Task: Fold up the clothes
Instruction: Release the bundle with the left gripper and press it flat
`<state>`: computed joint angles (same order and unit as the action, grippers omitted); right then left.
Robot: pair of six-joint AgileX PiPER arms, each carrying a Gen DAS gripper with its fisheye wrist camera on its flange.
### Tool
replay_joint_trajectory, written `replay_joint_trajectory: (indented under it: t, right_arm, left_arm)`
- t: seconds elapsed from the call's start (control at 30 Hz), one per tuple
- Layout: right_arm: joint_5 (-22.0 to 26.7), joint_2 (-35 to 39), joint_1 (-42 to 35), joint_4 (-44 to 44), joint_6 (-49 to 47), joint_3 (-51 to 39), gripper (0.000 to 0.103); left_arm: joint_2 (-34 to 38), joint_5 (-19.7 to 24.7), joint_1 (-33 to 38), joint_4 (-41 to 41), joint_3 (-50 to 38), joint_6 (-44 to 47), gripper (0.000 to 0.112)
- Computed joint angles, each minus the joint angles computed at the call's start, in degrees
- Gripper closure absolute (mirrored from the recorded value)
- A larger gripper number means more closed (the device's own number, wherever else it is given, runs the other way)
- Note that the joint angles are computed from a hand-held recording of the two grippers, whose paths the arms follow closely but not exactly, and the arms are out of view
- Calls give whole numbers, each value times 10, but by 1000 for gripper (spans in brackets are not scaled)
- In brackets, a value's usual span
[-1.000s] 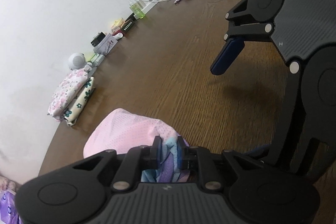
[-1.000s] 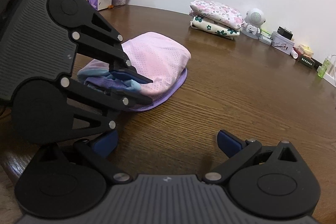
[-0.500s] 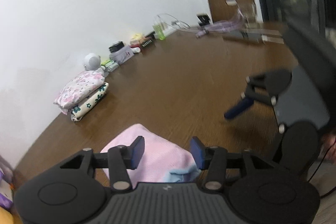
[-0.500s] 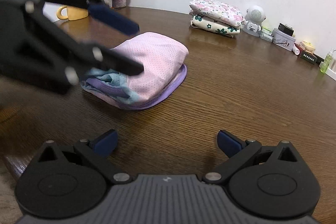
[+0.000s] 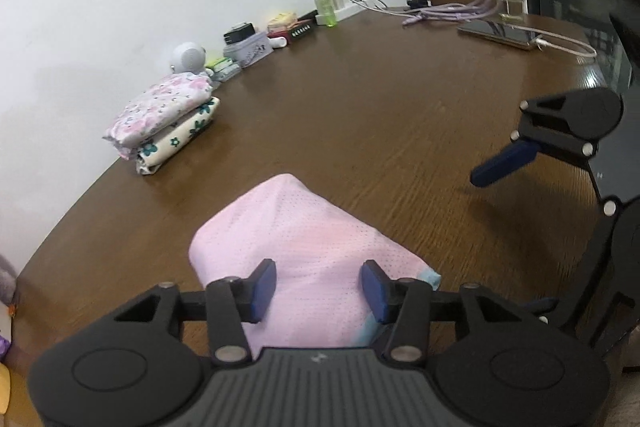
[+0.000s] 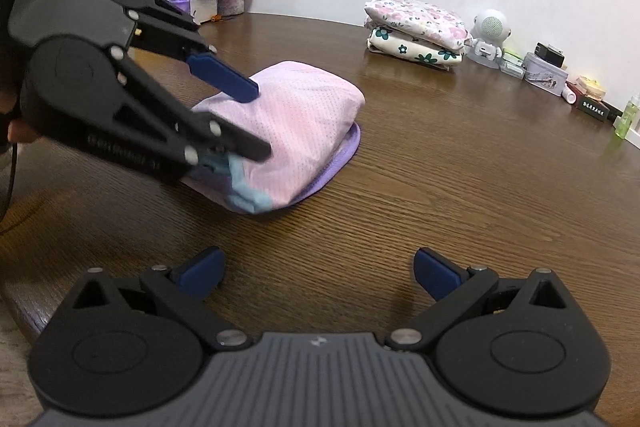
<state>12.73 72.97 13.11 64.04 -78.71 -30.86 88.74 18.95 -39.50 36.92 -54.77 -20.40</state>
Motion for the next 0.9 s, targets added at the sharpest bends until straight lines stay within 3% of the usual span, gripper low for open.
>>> replay_joint_trajectory:
  t: [0.23, 0.43, 0.5, 0.57, 0.67, 0.8, 0.9]
  right_arm:
    - [22, -6, -21, -15, 3, -8, 0]
    - [147, 11, -120, 28, -68, -71, 0]
    - [164, 37, -129, 11, -59, -112, 0]
    - [175, 74, -125, -23, -29, -161, 1]
    - [214, 135, -122, -71, 16, -247, 1]
    - [270, 210, -106, -112, 53, -354, 10]
    - [313, 259, -89, -138, 70, -424, 26]
  left_arm:
    - [-21, -11, -2, 65, 21, -82, 63]
    - [-78, 17, -25, 192, 68, -270, 64]
    - [-87, 36, -41, 205, 78, -306, 69]
    - [-88, 46, -53, 195, 82, -313, 82]
    - [-88, 40, -66, 195, 88, -336, 86]
    - [-72, 33, -78, 215, 84, -369, 89]
    - [-52, 33, -82, 207, 76, -358, 95]
